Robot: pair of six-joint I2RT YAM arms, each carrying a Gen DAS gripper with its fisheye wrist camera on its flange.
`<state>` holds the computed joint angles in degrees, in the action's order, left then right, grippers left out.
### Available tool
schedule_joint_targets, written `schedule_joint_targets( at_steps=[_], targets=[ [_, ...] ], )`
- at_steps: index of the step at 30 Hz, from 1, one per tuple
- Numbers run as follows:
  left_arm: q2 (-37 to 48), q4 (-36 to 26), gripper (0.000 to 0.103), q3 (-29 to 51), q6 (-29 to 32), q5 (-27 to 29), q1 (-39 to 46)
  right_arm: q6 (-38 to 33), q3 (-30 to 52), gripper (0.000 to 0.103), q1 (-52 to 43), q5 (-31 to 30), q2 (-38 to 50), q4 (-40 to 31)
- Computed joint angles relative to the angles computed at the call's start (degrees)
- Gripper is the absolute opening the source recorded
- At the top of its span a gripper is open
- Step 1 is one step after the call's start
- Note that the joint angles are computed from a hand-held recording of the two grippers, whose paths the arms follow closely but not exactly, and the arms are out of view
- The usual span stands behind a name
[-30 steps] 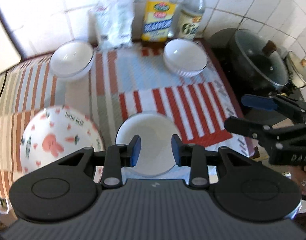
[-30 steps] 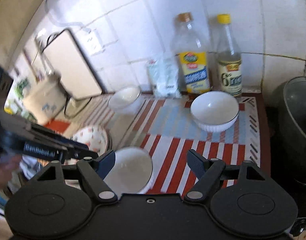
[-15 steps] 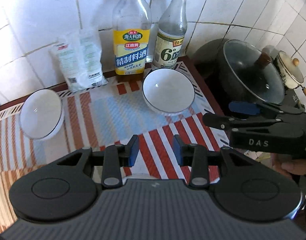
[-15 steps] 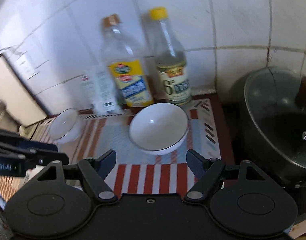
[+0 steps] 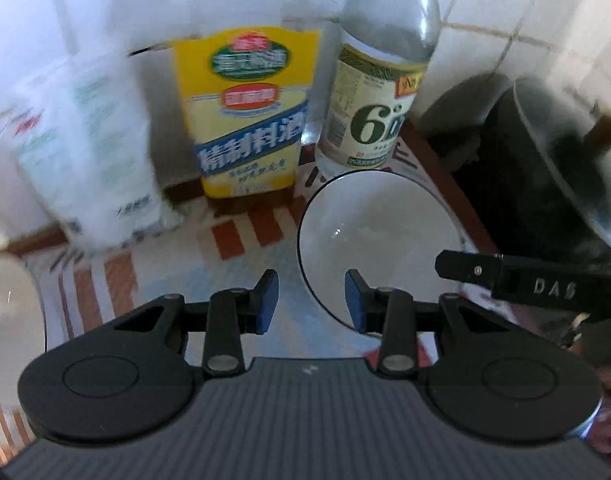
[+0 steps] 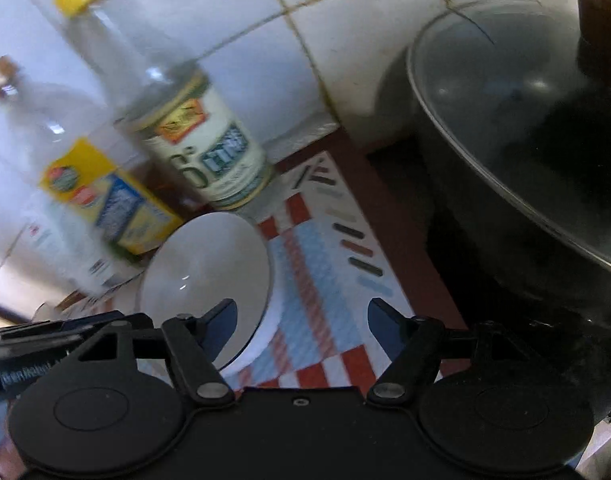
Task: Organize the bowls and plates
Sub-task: 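Move both grippers to the white bowl in front of the bottles, then close both grippers on that bowl's rim, then lift the bowl and carry it over the first placed bowl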
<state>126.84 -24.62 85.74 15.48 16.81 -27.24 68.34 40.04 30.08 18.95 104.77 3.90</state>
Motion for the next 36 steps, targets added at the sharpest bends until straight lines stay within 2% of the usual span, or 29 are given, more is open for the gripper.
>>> schedule_joint_targets(
  at_steps=[5, 7, 10, 12, 13, 14, 15, 16, 19, 25, 29, 36],
  targets=[
    [5.4, -2.2, 0.036, 5.5, -0.1, -2.8, -1.4, -2.0, 3.4, 0.077, -1.5, -2.4, 4.8, 0.4],
    [7.6, -4.4, 0.036, 8.1, 0.5, -3.7, -1.8, -2.8, 4.5, 0.073, -1.7, -3.1, 6.2, 0.3],
    [9.4, -5.8, 0.039, 10.0, -0.8, -2.7, -1.5, -3.0, 5.8, 0.057, -1.8, -3.5, 7.6, -0.3],
    [10.8, -7.2, 0.037, 11.7, -2.8, -1.7, -1.1, -4.4, 6.2, 0.037, -2.3, -5.1, 7.8, 0.3],
    [11.3, -7.7, 0.035, 12.2, -3.6, -0.9, -0.8, -4.7, 6.0, 0.033, -2.6, -6.1, 7.5, 1.1],
    [11.8, -8.1, 0.031, 12.7, -4.1, 0.6, -0.5, -5.0, 6.4, 0.024, -2.7, -6.6, 7.6, 1.0],
    [11.9, -8.2, 0.018, 12.8, -4.2, 1.8, -0.2, -5.6, 7.1, 0.021, -2.6, -6.8, 7.9, 0.4],
    [11.9, -8.2, 0.014, 12.7, -4.3, 2.9, -0.1, -6.2, 8.5, 0.021, -2.3, -6.2, 8.2, -1.4],
    [11.4, -7.9, 0.013, 11.9, -5.3, 2.4, -0.2, -7.4, 12.1, 0.021, -1.2, -4.4, 9.5, -6.5],
    [11.3, -10.5, 0.012, 12.6, -6.6, 3.0, 0.1, -5.3, 10.4, 0.021, -1.3, -5.3, 8.4, -5.3],
    [9.0, -9.8, 0.012, 9.4, -7.4, 3.0, 0.3, -3.9, 8.7, 0.021, -0.7, -6.0, 6.6, -4.3],
    [2.9, -9.9, 0.012, 3.8, -9.5, 2.6, 0.3, -0.8, 7.7, 0.021, 2.2, -6.0, 1.0, -8.9]
  ],
)
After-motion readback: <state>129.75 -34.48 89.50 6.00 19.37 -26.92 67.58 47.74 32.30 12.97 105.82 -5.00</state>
